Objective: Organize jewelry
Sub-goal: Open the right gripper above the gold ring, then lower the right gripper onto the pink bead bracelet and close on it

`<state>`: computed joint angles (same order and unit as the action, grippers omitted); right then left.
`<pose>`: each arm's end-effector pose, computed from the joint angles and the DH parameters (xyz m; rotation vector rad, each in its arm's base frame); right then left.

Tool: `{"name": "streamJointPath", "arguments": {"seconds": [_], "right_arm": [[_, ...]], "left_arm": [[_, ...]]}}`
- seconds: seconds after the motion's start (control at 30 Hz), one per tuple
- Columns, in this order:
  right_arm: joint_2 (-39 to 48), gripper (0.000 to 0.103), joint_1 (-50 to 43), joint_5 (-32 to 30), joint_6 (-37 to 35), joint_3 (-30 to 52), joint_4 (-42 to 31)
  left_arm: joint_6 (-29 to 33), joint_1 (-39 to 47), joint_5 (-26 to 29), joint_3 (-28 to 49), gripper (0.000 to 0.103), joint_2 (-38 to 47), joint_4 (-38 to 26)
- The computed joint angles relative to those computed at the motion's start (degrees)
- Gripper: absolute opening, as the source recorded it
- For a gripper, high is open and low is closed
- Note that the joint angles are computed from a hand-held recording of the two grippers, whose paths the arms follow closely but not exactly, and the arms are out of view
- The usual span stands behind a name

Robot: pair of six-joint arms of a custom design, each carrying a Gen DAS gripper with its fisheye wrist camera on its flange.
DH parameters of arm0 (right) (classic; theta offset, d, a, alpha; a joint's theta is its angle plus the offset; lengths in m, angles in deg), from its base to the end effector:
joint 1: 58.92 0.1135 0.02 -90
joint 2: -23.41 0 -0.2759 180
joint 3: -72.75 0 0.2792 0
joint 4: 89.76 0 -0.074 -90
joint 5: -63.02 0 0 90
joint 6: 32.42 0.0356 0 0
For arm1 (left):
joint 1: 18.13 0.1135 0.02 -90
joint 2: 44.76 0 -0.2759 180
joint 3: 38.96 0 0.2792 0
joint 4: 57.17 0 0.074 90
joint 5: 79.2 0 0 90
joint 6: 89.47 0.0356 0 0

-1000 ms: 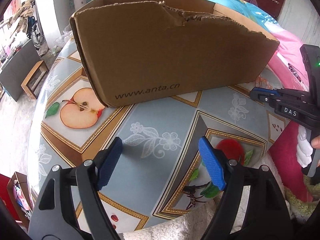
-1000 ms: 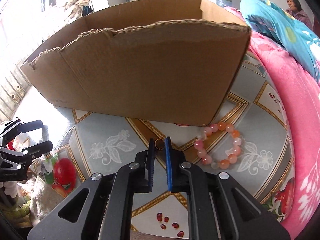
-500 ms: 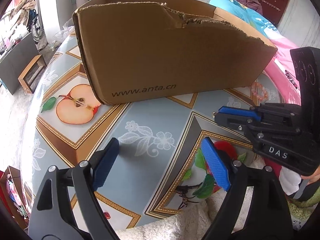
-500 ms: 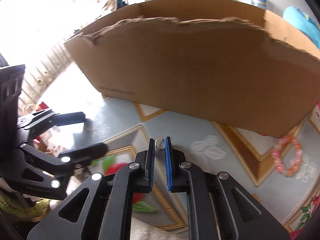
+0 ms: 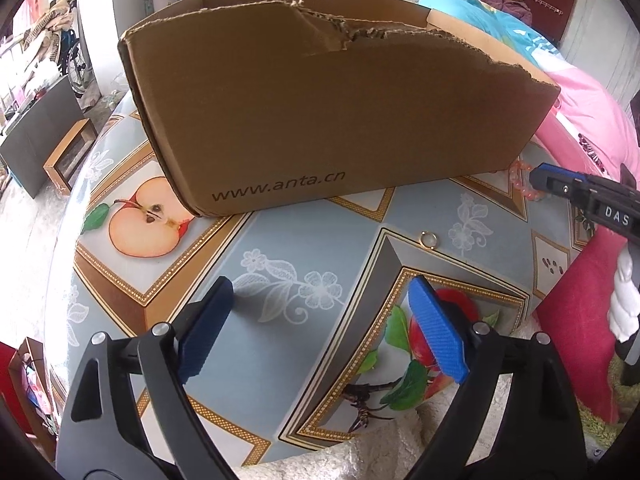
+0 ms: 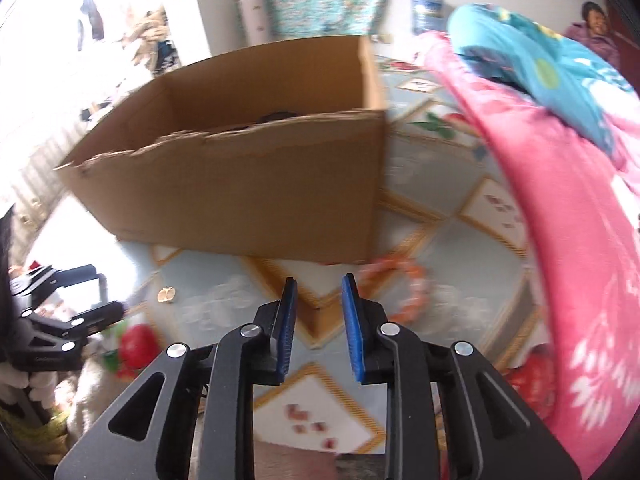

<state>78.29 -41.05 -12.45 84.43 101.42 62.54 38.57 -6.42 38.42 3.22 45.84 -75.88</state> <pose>0.1699 0.0454 0.1282 0.2953 2.4514 0.0149 0.2474 0.0344 0.0833 0.7073 2.4647 -0.3532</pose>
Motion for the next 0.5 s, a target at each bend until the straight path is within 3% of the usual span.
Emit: {"name": "streamJointPath", "arguments": {"seconds": [0.2,0.5], "right_arm": [[5.8,0.025,-10.1,-6.4,-5.9,0.5,2.5],[9.7,0.029,-5.6,-11.0,-2.9,0.5,7.5]], "left_arm": [[-3.5,-2.9,-3.4,-0.8,0.087,-0.7,2.1],[-8.8,-8.4,-8.9,-2.3,0.091,-1.6,5.2]]}}
